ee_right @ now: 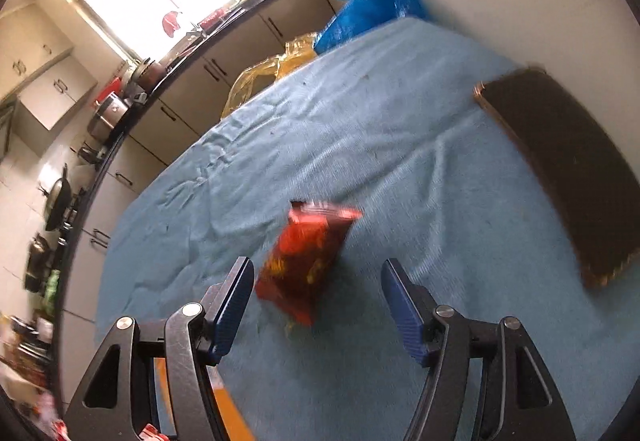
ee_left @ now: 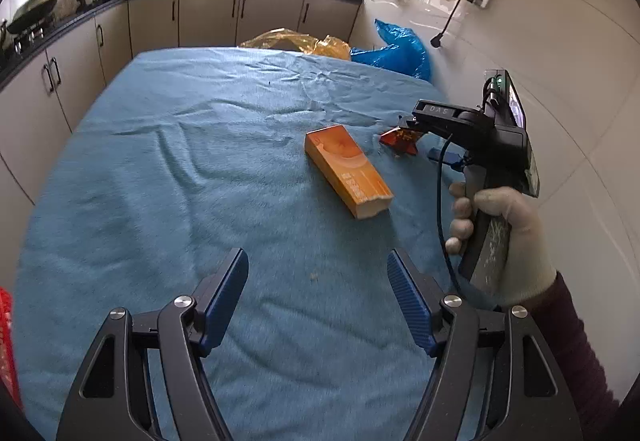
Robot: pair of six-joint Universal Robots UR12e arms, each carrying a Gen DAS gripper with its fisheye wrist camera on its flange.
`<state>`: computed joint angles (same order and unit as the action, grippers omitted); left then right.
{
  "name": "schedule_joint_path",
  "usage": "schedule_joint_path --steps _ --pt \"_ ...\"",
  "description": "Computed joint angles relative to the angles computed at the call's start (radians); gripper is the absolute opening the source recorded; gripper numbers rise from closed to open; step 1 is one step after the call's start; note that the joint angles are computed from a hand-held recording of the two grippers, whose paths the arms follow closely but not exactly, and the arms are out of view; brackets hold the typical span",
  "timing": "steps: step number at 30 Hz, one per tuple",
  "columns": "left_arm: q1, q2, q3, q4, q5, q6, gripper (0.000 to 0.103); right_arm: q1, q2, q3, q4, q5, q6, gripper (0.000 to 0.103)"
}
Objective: Collect trash
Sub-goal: 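Grasp the orange box with the left tool while the right tool grasps the red wrapper, then lift the orange box and red wrapper off the table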
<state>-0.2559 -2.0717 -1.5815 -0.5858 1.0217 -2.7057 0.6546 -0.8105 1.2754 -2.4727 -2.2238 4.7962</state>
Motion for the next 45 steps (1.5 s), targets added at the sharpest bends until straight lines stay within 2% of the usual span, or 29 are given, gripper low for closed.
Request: schedule_joint_path --steps 2,4,7,11,14,17,21,24,26,27,28,30,34,39,42,45 --pt "-0.008 -0.017 0.025 -0.021 0.002 -0.016 0.071 -0.002 0.006 -0.013 0.017 -0.001 -0.028 0.070" --pt "-0.017 -0.032 0.044 -0.028 0.007 -0.033 0.071 0.000 0.015 -0.034 0.058 -0.005 -0.073 0.042" --pt "-0.037 -0.057 0.074 -0.017 0.032 -0.063 0.074 0.005 0.017 -0.034 0.060 -0.015 -0.094 0.036" --pt "-0.066 -0.092 0.118 -0.015 0.083 -0.090 0.079 0.016 -0.004 -0.003 0.029 -0.009 -0.063 0.031" --pt "-0.093 -0.115 0.155 -0.047 0.139 -0.110 0.081 0.035 -0.019 0.015 -0.001 -0.022 -0.045 0.031" --pt "-0.117 -0.137 0.184 -0.061 0.170 -0.099 0.081 0.057 -0.027 0.026 -0.018 -0.032 -0.031 0.031" --pt "-0.148 -0.169 0.216 -0.041 0.245 -0.103 0.081 0.085 -0.034 0.046 -0.041 -0.051 -0.016 0.031" --pt "-0.157 -0.185 0.237 -0.059 0.274 -0.093 0.081 0.098 -0.031 0.066 -0.096 -0.089 -0.034 0.031" --pt "-0.160 -0.181 0.228 -0.040 0.281 -0.081 0.062 0.099 -0.027 0.081 -0.152 -0.093 -0.056 0.032" --pt "-0.159 -0.176 0.221 -0.031 0.287 -0.073 0.046 0.098 -0.025 0.085 -0.172 -0.086 -0.064 0.032" --pt "-0.156 -0.169 0.214 -0.040 0.282 -0.058 0.044 0.096 -0.023 0.086 -0.183 -0.079 -0.073 0.032" --pt "-0.140 -0.147 0.189 -0.061 0.237 -0.040 0.044 0.093 -0.017 0.082 -0.197 -0.058 -0.093 0.032" --pt "-0.113 -0.101 0.122 -0.041 0.203 -0.027 0.044 0.097 -0.003 0.069 -0.239 -0.044 -0.134 0.032" --pt "-0.057 -0.024 0.007 0.001 0.148 -0.030 0.045 0.101 0.016 0.046 -0.276 -0.038 -0.189 0.031" --pt "-0.029 0.010 -0.053 0.065 0.150 -0.052 0.045 0.101 0.027 0.028 -0.279 -0.025 -0.207 0.031" --pt "0.003 0.032 -0.091 0.086 0.124 -0.094 0.045 0.101 0.036 0.018 -0.293 -0.015 -0.226 0.031"
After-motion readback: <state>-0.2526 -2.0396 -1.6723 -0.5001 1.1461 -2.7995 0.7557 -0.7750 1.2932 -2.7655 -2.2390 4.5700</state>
